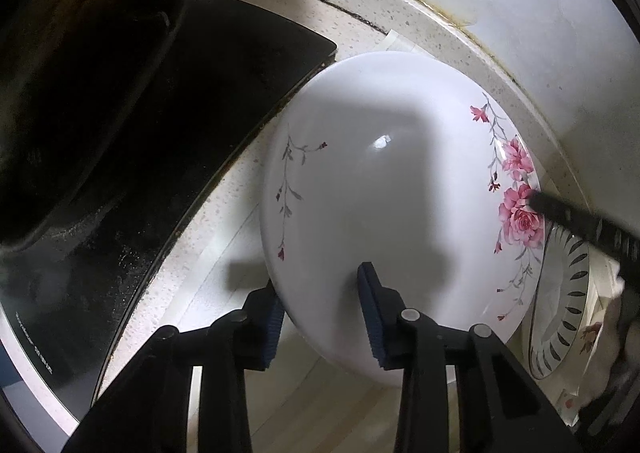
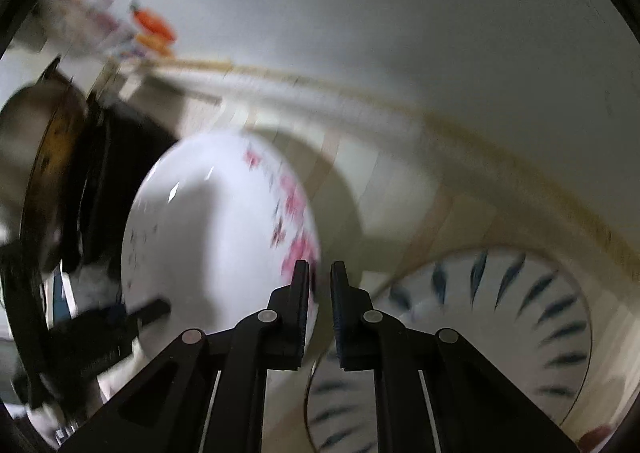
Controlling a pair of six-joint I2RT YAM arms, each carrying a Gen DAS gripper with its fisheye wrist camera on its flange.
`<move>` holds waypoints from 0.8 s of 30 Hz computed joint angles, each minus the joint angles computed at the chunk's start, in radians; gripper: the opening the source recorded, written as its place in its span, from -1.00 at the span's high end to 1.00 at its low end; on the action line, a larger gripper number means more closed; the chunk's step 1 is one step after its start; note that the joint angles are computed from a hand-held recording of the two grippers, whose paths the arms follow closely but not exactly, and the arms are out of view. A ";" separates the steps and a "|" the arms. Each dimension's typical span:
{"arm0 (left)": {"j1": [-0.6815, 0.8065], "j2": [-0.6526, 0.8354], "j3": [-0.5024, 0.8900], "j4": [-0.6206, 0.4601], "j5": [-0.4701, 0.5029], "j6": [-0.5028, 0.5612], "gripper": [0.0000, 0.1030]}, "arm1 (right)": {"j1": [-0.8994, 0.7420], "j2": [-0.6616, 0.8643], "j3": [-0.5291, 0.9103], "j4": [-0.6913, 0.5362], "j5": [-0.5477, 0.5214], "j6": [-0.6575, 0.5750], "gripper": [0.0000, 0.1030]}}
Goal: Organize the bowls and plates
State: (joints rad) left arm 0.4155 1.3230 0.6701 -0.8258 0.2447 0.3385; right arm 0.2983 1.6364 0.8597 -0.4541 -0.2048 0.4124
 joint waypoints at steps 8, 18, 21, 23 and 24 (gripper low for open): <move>0.000 -0.036 -0.039 0.015 0.015 -0.022 0.44 | 0.083 0.150 0.111 0.057 0.088 0.015 0.62; 0.156 -0.220 -0.027 -0.184 0.070 0.166 0.43 | 0.057 -0.089 -0.020 0.011 0.092 0.015 0.82; 0.235 -0.263 0.016 -0.293 0.094 0.273 0.43 | 0.060 -0.205 -0.056 -0.050 0.099 0.032 0.82; 0.259 -0.261 0.076 -0.356 0.110 0.318 0.43 | 0.065 -0.284 -0.076 -0.088 0.099 0.058 0.82; 0.281 -0.278 0.090 -0.397 0.120 0.353 0.43 | 0.068 -0.327 -0.087 -0.107 0.100 0.078 0.82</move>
State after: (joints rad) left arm 0.6964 1.0453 0.7600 -1.2227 0.3649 0.6913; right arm 0.3665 1.3090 0.7728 -0.5615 -0.1052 0.4904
